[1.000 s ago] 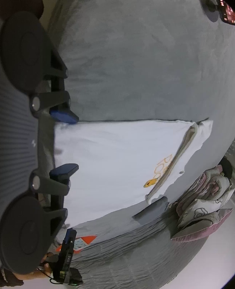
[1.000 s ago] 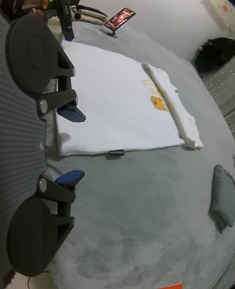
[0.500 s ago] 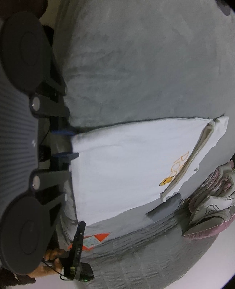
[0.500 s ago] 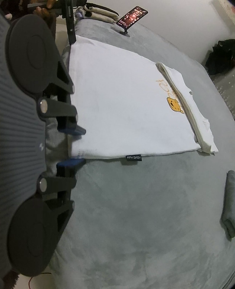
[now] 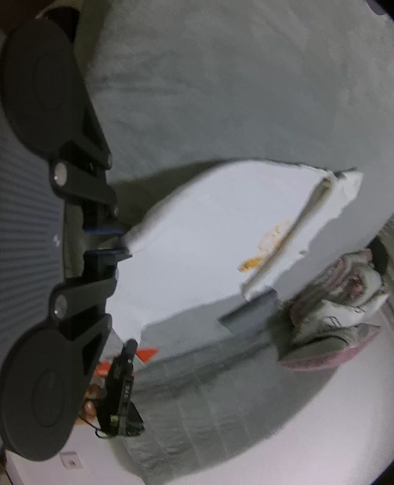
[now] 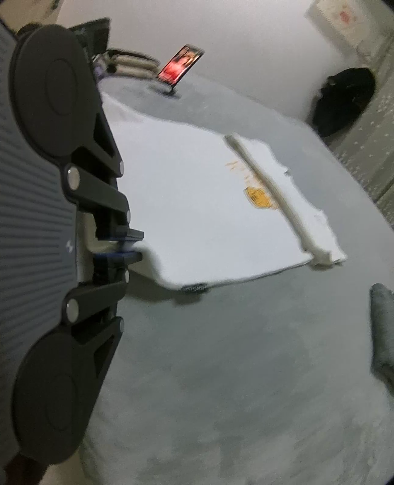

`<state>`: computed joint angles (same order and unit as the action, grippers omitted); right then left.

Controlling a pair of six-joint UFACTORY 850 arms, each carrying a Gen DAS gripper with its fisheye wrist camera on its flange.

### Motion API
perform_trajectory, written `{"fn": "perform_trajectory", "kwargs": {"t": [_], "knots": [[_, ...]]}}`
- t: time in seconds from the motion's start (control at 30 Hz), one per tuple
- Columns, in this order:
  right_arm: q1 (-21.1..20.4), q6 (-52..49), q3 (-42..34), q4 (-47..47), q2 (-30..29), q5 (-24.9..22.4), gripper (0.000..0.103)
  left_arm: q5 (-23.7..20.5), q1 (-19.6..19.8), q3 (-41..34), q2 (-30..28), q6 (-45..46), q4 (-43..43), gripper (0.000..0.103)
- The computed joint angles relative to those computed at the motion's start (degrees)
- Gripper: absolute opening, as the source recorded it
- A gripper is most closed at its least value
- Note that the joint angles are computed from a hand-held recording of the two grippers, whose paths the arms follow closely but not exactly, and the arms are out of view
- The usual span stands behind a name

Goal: Fold clothes

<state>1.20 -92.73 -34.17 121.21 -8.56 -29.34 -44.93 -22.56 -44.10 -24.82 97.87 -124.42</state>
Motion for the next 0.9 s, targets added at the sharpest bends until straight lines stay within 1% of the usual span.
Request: {"fn": "perform_trajectory", "kwargs": {"t": [0.13,0.33,0.53,0.6,0.73,0.83,0.9], "knots": [[0.08,-0.41,-2.45,1.68,-0.3,-0.44,0.01,-1.26,0.08,-0.81,0.43,0.39,-3.13,0.009],[0.28,-2.19,-7.0,5.33,-2.99,0.92,0.01,3.41,-0.47,-5.19,-0.05,-0.46,-5.3,0.009],[-1.16,-1.0,-11.79,8.81,-7.82,1.54,0.01,8.73,0.27,-10.48,-2.29,-1.38,-6.96,0.009],[-1.77,0.73,-13.58,8.85,-9.99,1.18,0.01,10.39,0.44,-12.84,-3.97,-2.11,-7.68,0.009],[-2.3,4.13,-17.19,8.17,-14.44,1.2,0.01,13.14,0.55,-17.64,-7.84,-5.01,-6.28,0.009],[-2.45,5.01,-19.37,8.25,-17.45,1.19,0.01,14.18,0.84,-20.05,-10.43,-5.9,-5.75,0.009],[-3.03,6.45,-20.25,7.52,-19.19,0.04,0.01,14.33,1.19,-21.42,-12.08,-7.48,-4.75,0.009]]}}
